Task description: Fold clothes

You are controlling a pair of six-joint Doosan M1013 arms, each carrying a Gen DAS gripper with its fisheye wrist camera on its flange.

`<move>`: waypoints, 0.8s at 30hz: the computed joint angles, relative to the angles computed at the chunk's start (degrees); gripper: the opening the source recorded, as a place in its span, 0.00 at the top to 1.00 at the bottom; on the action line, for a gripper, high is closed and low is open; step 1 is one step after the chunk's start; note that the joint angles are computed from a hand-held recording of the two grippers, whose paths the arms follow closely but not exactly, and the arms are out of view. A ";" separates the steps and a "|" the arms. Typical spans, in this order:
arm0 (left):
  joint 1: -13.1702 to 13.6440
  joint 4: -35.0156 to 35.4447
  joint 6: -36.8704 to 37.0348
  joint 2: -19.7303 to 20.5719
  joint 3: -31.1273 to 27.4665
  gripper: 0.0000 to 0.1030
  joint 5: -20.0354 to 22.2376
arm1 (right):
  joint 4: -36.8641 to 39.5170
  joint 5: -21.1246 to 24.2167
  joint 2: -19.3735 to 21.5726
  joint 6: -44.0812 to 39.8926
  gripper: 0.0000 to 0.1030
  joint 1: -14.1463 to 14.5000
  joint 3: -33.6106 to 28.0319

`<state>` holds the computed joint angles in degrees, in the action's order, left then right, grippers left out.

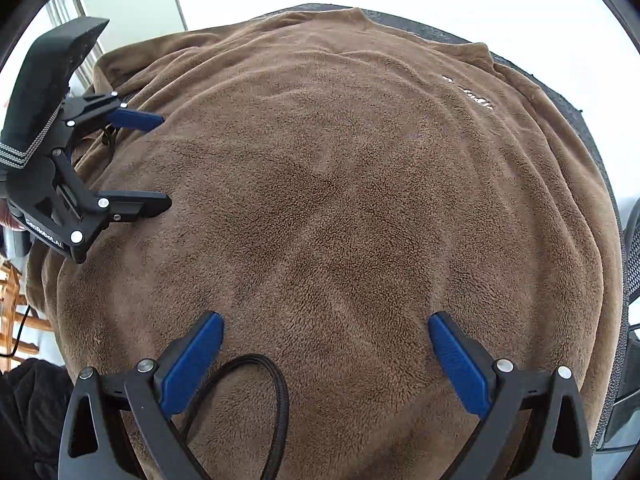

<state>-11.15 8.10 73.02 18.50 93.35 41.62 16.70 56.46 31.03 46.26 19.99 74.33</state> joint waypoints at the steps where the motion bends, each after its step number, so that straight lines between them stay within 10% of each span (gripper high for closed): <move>1: -0.10 0.43 -0.59 0.02 -0.11 0.00 0.34 | 0.14 -0.58 -0.19 0.53 0.00 -0.01 0.35; 14: -0.83 2.48 -4.88 1.39 -2.33 0.00 4.05 | 10.70 -10.55 -2.07 -4.15 0.00 -1.40 5.99; 24: -3.63 -0.77 2.29 1.69 -7.09 0.00 2.50 | 44.11 -19.82 -9.10 -22.32 0.00 -8.33 17.85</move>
<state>-14.78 7.33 75.31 20.19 86.26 44.12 60.80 36.63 21.93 23.94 11.66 92.18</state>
